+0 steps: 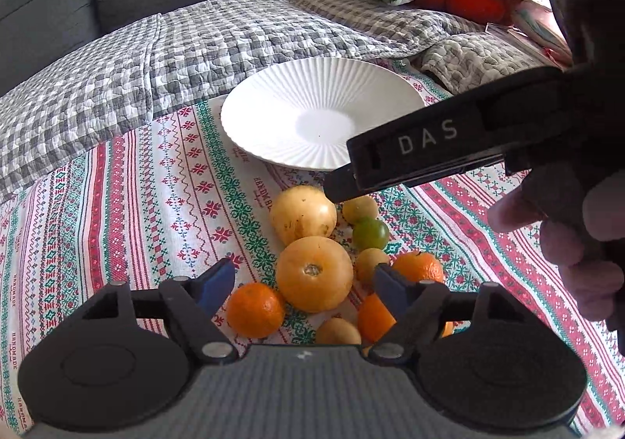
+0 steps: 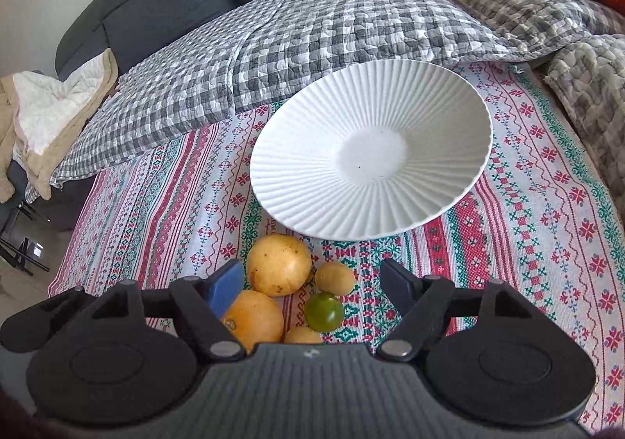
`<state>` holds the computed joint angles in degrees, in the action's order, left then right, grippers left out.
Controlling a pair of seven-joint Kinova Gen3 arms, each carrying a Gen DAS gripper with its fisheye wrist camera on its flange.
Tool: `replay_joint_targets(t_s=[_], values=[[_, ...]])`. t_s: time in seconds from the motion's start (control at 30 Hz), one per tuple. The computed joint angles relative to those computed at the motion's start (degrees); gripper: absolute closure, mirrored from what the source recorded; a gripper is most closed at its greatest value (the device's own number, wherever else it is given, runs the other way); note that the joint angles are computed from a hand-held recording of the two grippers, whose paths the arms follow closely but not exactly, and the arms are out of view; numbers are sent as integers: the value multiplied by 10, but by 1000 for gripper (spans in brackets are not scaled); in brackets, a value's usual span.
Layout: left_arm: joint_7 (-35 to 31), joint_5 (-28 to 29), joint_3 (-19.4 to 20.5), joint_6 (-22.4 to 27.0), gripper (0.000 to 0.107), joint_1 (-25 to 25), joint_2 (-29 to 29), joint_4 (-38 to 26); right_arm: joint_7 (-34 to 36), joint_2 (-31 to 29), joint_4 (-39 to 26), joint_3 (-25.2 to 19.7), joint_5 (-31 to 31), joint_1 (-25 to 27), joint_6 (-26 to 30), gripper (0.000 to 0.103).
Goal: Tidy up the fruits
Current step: 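Grasp the grapefruit with the left gripper while the right gripper grasps a pale yellow fruit, then carry both fruits onto the white plate and open both grippers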
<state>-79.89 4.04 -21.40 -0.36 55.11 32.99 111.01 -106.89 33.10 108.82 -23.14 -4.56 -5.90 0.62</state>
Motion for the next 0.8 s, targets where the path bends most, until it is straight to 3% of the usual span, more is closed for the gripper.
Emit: replay_joint_targets(t_s=[0.23,0.33,0.4,0.47,0.7,0.8], values=[[-16,-8,87,-1,52,-87,1,-10,12,36,-6,-89,25,68,-25,47],[-18,-10,144,2,60,-142,-2,-14,6,50,-10,-105,34,76,-34,53],[-18,-10,149,7,62,-148,0,-18,-1,56,-16,-105,37,73,-35,55],[-8,-12,139,19,64,-140,4,-25,-9,59,-22,-93,37,60,-31,55],[-6,-19,172,19,64,-171,5,-25,-24,49,-44,26,18,-50,-8,57],[-4,-19,189,21,64,-188,7,-25,-21,53,-46,42,15,-67,-10,57]])
